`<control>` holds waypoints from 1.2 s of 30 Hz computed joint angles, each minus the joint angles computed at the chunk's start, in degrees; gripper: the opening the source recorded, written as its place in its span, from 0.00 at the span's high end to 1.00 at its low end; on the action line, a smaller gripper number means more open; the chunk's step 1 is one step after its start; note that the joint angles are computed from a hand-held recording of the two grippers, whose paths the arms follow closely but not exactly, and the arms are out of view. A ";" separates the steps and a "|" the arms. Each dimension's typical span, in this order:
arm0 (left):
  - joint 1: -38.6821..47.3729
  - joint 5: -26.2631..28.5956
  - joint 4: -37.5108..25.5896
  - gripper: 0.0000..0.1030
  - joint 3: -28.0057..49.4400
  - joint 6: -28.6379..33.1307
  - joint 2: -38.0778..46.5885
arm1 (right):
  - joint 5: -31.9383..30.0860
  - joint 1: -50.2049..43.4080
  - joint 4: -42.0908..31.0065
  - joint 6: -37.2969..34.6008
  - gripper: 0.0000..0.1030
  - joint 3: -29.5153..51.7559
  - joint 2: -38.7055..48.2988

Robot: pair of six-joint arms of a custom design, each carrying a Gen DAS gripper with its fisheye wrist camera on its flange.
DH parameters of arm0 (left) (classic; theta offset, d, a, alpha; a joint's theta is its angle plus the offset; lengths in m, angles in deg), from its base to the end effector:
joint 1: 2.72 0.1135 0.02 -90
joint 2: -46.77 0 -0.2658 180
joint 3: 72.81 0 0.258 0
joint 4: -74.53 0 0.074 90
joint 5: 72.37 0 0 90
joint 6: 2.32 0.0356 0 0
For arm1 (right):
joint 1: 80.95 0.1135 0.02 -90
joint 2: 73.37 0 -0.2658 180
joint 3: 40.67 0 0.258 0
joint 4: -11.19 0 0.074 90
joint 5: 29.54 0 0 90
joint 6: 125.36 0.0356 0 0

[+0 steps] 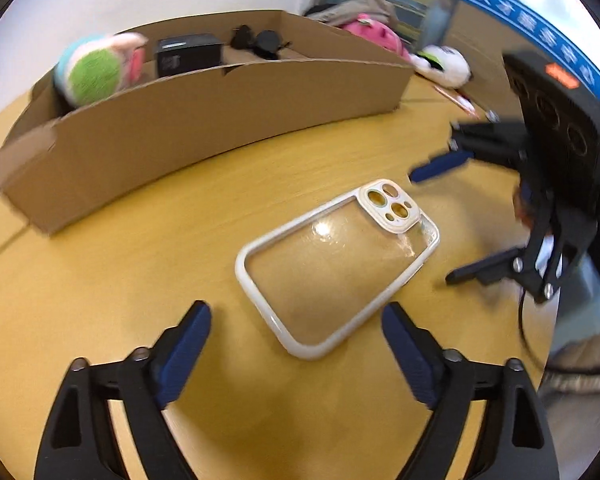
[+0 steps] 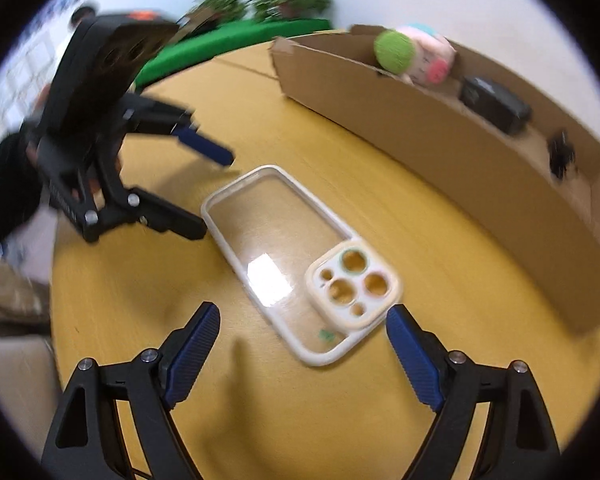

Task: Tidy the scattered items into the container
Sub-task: 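Move the right gripper to the clear phone case and grasp its sides, then lift the phone case over the cardboard box and release it inside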

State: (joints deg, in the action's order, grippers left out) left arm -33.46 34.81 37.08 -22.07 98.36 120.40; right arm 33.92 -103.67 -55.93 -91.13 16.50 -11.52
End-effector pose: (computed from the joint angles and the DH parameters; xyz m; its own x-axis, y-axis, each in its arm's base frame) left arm 0.1977 -0.1298 0.1743 -0.6202 0.5748 -0.5338 0.7417 0.6512 -0.1605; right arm 0.1766 -0.0567 0.2263 -0.6722 -0.5204 -0.5266 -0.6025 0.7979 -0.0195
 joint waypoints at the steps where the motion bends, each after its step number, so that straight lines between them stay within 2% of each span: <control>1: 0.08 0.26 -0.22 0.06 0.75 2.05 0.94 | 1.20 1.28 0.16 -1.72 0.16 0.27 0.15; 4: -0.59 -0.14 -0.91 0.06 2.82 9.26 3.97 | 3.65 4.05 -0.67 -8.06 0.16 2.16 2.49; 8: -1.29 -1.56 -2.29 0.03 5.44 16.68 8.19 | 7.73 8.01 0.52 -11.69 0.13 3.60 7.16; 14: 0.02 0.09 -5.44 0.02 7.67 24.46 10.01 | 6.51 8.11 -4.12 -15.16 0.10 12.14 19.34; 18: 1.46 1.41 -6.50 0.14 8.18 26.52 9.65 | 6.47 8.33 -4.28 -14.63 0.11 13.87 20.79; 19: 1.60 1.65 -6.62 0.15 8.06 27.05 9.25 | 6.11 8.18 -4.60 -14.74 0.16 14.20 20.86; 20: 1.66 1.61 -6.81 0.15 8.07 27.28 9.12 | 5.86 8.04 -5.08 -15.02 0.19 14.57 20.90; 25: 1.62 1.82 -8.05 0.16 7.13 28.75 7.50 | 5.83 8.28 -5.25 -16.00 0.22 14.42 19.81; 29: -1.54 -0.26 -8.12 0.16 4.87 27.54 3.69 | 6.28 8.80 -6.51 -17.20 0.23 14.54 18.17; 36: -1.60 -1.59 -13.87 0.16 7.96 28.96 -4.54 | 4.71 7.64 -12.07 -18.82 0.24 23.01 16.64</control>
